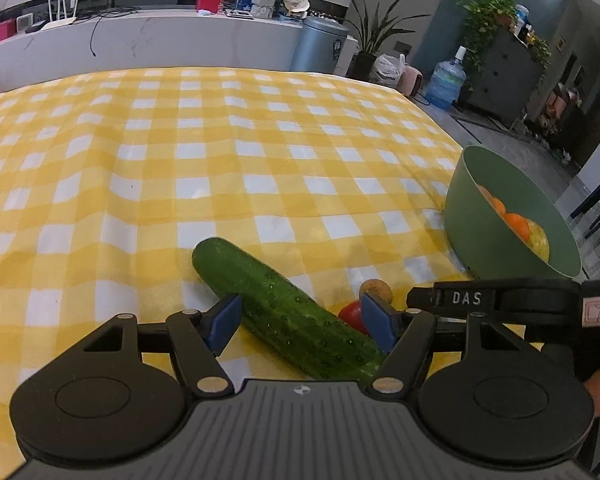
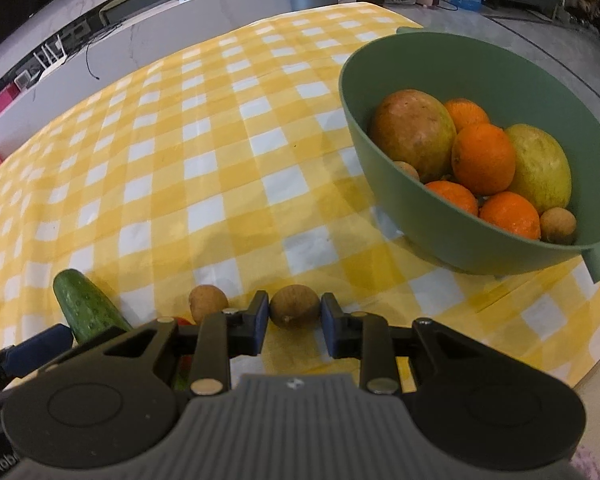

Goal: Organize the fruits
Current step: 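Close the right tool on a kiwi beside the cucumber, then grasp a kiwi with the left tool while the right tool holds its kiwi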

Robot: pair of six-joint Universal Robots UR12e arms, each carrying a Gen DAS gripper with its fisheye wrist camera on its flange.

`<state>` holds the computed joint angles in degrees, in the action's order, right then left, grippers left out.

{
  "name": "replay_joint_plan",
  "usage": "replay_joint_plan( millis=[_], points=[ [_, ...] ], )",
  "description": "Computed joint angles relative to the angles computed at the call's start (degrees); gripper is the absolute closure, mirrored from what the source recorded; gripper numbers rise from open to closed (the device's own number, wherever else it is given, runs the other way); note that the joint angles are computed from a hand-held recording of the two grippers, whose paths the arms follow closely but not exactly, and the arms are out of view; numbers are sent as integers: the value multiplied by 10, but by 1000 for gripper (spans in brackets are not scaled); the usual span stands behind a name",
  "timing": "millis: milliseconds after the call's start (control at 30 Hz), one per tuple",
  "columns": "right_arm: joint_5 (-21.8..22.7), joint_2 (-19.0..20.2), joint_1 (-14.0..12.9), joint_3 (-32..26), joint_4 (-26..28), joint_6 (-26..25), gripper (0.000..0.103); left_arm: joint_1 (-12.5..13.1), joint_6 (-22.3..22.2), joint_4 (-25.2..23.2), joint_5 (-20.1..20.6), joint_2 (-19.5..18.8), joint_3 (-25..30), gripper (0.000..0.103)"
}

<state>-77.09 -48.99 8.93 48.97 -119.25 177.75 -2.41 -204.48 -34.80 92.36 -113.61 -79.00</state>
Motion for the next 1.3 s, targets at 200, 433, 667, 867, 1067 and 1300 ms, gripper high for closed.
replay_joint_plan(
  millis=[200, 433, 667, 867, 1067, 1300],
  points=[
    [46, -8, -15, 17, -27, 57, 79, 3, 30, -3, -30, -5, 17, 26],
    [81, -10, -24, 22, -29, 79, 79, 3, 74, -74, -70, -41, 84, 43],
    [106, -18, -36, 38, -51, 118, 79, 5, 94, -124, -90, -64, 118, 56],
    [122, -16, -38, 34, -37, 125, 79, -1, 124, -132, -73, -74, 129, 65],
    [144, -17, -43, 41, -48, 149, 79, -1, 154, -159, -92, -80, 141, 66],
    [162, -22, -46, 50, -59, 161, 79, -8, 160, -161, -65, -82, 144, 71]
  ],
)
